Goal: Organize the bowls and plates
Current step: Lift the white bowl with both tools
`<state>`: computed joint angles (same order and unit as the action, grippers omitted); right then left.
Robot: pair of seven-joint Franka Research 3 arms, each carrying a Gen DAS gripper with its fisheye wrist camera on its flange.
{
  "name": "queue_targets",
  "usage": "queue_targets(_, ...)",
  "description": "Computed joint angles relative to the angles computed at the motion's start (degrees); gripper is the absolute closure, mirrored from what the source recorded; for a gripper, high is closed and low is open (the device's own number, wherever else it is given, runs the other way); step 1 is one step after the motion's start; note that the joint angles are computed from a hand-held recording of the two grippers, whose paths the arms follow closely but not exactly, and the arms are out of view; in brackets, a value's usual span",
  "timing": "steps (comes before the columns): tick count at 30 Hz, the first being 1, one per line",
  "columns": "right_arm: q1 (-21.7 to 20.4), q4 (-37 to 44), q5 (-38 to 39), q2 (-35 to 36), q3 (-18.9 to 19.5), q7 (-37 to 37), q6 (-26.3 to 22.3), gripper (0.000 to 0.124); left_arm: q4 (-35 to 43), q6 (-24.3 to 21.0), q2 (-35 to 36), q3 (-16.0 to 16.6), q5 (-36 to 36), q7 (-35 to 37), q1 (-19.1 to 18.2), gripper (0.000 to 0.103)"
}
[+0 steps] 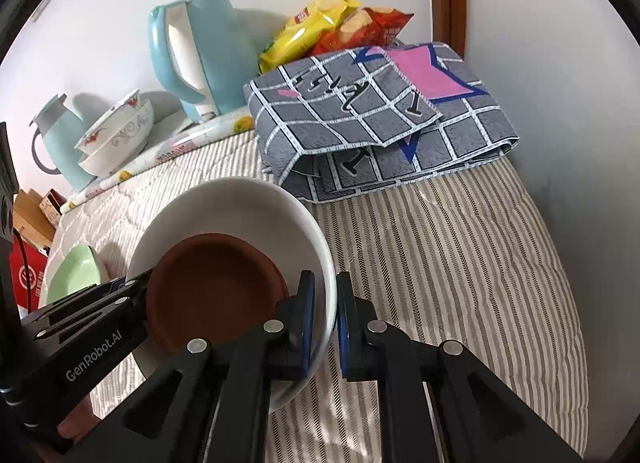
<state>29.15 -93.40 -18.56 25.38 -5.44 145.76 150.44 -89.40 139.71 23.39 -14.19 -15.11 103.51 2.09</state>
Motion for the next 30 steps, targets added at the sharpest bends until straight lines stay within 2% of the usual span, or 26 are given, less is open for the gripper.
queue_targets(7,1.7,-1.0,-3.2,-2.2,-0.5,3.0,-0.4,0.114,-3.9,1.5,-3.9,0.0,-2.2,1.6,1.0,0.094)
queue_targets(19,2.8,-0.5,-8.0,-4.1,0.9,6.9,-1.5,0.114,-8.9,2.8,-9.5,1.7,-6.3,4.7,1.9,0.094)
queue_targets(30,3.8,2.6,-8.7,-3.0,2.0,7.5,-2.0,0.114,-10.3,3.1,-11.9,3.8,-8.1,6.3,2.5,0.094)
